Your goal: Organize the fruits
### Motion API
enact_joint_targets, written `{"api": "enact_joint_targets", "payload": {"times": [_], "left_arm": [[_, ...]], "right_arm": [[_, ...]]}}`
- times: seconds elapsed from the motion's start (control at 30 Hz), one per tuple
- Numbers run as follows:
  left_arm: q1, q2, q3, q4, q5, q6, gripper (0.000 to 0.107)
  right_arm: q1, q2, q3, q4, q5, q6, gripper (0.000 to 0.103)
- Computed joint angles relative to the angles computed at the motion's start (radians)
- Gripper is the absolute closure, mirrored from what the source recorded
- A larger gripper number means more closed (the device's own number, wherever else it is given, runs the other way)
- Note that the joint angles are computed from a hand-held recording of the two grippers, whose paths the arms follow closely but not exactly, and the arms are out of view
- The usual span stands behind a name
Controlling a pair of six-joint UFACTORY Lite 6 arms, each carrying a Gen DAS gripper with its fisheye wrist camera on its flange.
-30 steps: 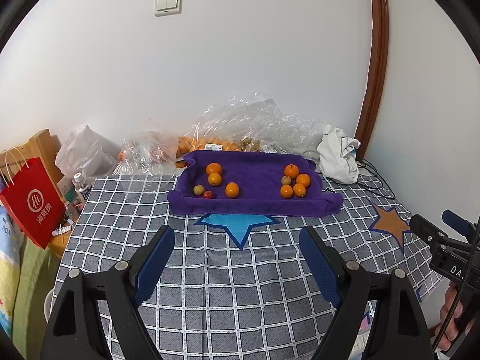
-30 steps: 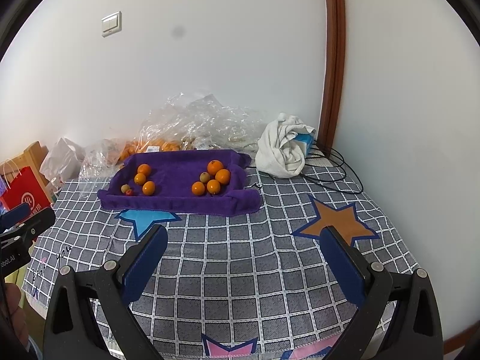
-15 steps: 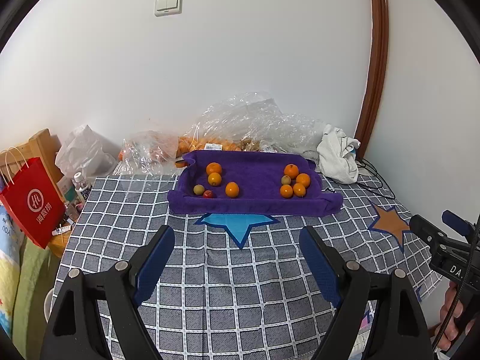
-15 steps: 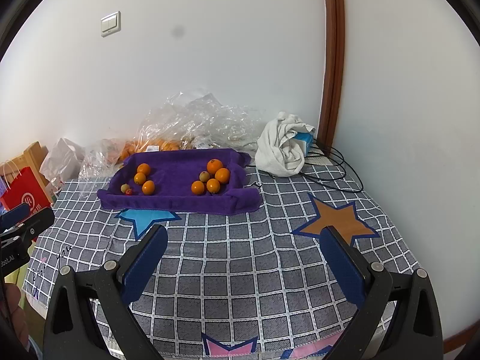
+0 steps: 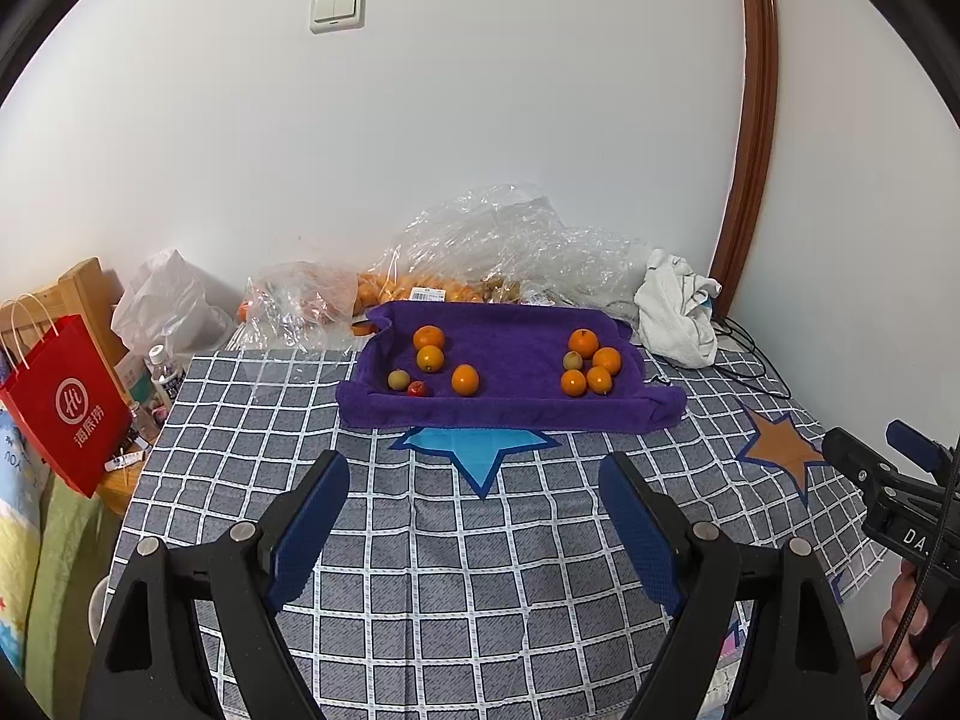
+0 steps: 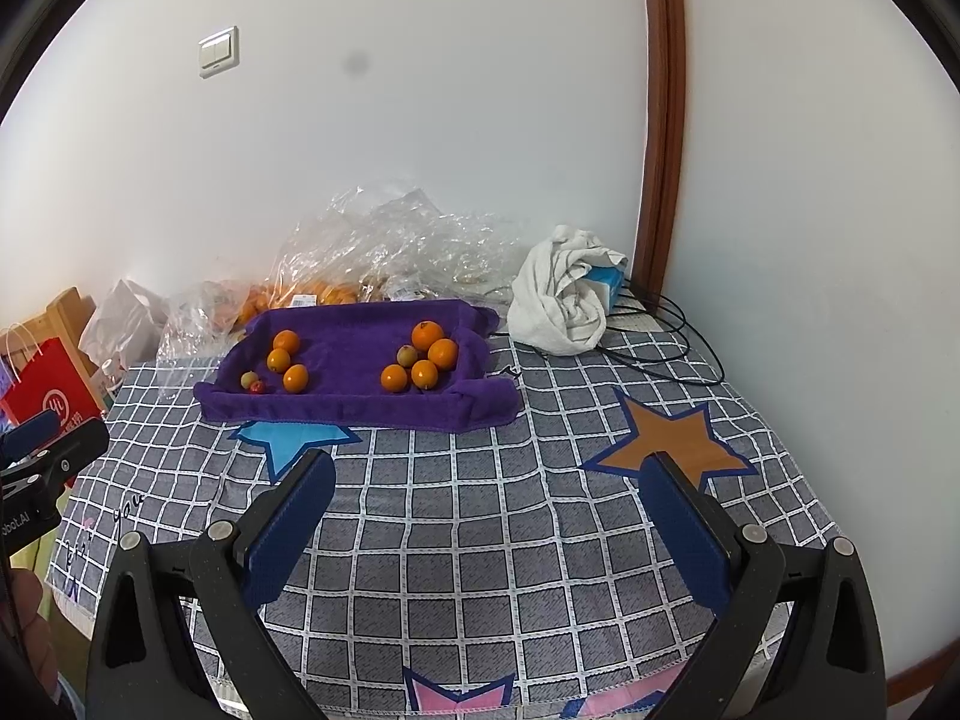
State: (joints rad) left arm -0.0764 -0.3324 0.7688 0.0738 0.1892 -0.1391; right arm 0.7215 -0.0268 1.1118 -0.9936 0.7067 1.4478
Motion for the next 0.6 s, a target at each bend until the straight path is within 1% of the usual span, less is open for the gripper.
{"api": "enact_joint_targets", "payload": {"times": [0.3,0.4,0.47,0.6], "left_arm": [[0.001,-0.013,-0.004,0.016,0.004,-0.012,0.023],[-0.007,-0.016,0.004,0.050,0.015,-0.049,0.023],[-0.004,-0.018,0.006,0.031,0.017,-0.030,0.023],[-0.013,-0.016,0.010,0.084,0.020,-0.086,0.022]], "right_arm": [[0.004,0.000,0.009,0.005,0.010,-0.004,0.003],[0.006,-0.002,0.011,0.007,0.011,-0.006,0.003],[0.005,-0.003,0.009,0.006,0.011,-0.005,0.003],[0.006,-0.002,0.012,0.009,0.014,-0.010,0.003]]}}
